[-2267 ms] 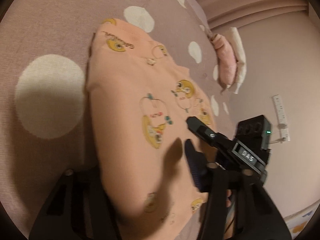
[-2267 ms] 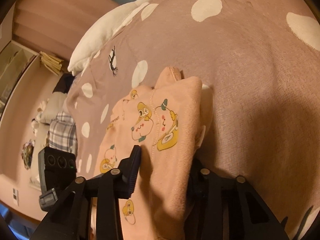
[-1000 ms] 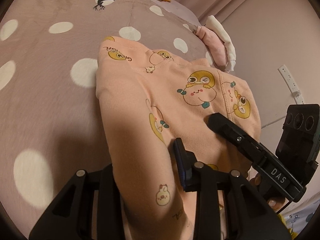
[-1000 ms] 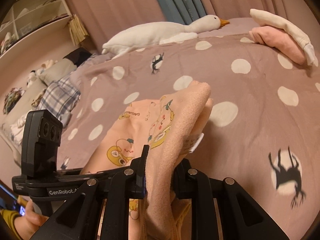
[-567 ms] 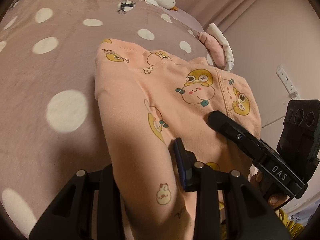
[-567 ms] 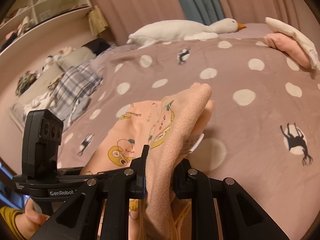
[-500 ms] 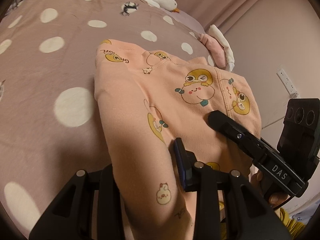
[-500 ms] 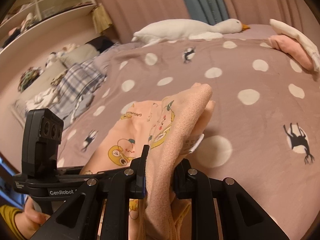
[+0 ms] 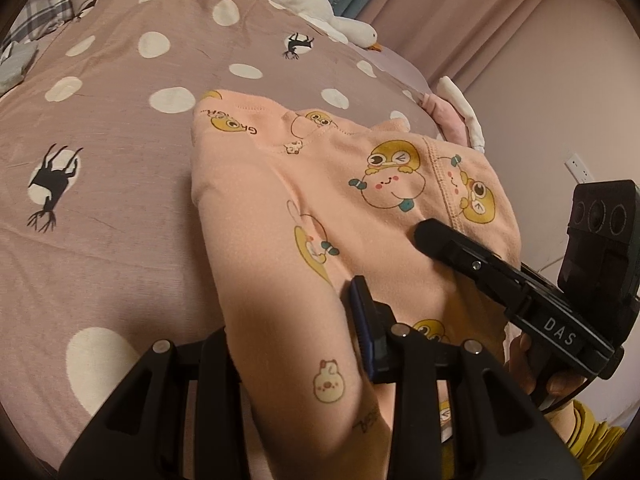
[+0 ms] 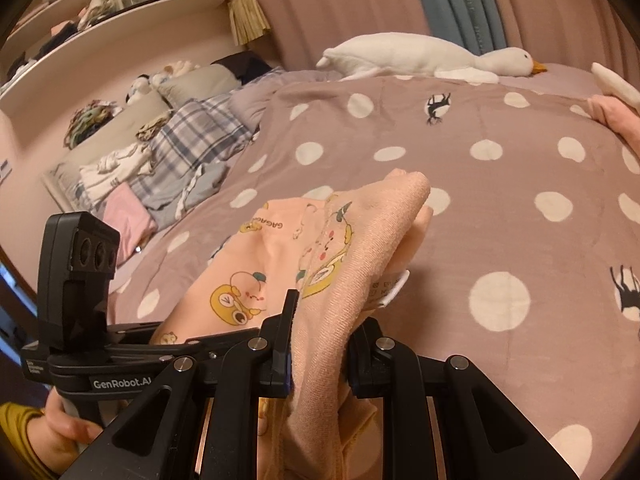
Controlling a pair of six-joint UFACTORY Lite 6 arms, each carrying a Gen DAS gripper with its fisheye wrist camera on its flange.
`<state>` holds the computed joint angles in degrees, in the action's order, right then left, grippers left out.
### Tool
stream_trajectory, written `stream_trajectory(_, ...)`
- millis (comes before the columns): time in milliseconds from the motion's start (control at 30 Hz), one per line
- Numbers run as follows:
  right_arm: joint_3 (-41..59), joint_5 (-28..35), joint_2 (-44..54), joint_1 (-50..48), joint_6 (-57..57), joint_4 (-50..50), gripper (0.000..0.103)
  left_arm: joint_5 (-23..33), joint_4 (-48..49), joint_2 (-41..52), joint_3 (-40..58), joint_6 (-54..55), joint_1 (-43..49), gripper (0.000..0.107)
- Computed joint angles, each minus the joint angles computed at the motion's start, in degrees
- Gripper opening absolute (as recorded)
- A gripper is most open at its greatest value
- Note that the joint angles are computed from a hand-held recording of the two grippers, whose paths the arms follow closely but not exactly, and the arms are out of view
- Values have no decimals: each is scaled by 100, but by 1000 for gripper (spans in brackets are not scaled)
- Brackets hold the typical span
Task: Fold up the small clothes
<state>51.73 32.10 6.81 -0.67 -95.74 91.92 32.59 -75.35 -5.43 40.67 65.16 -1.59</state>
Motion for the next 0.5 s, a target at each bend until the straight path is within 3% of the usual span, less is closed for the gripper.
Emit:
stream_trajectory(267, 232, 27, 271, 66, 161, 13, 21, 415, -311, 357, 131, 380, 431, 33)
stream_trajectory(500, 656, 21, 770, 35, 341, -25, 21, 413, -439, 935, 581, 535, 521, 34)
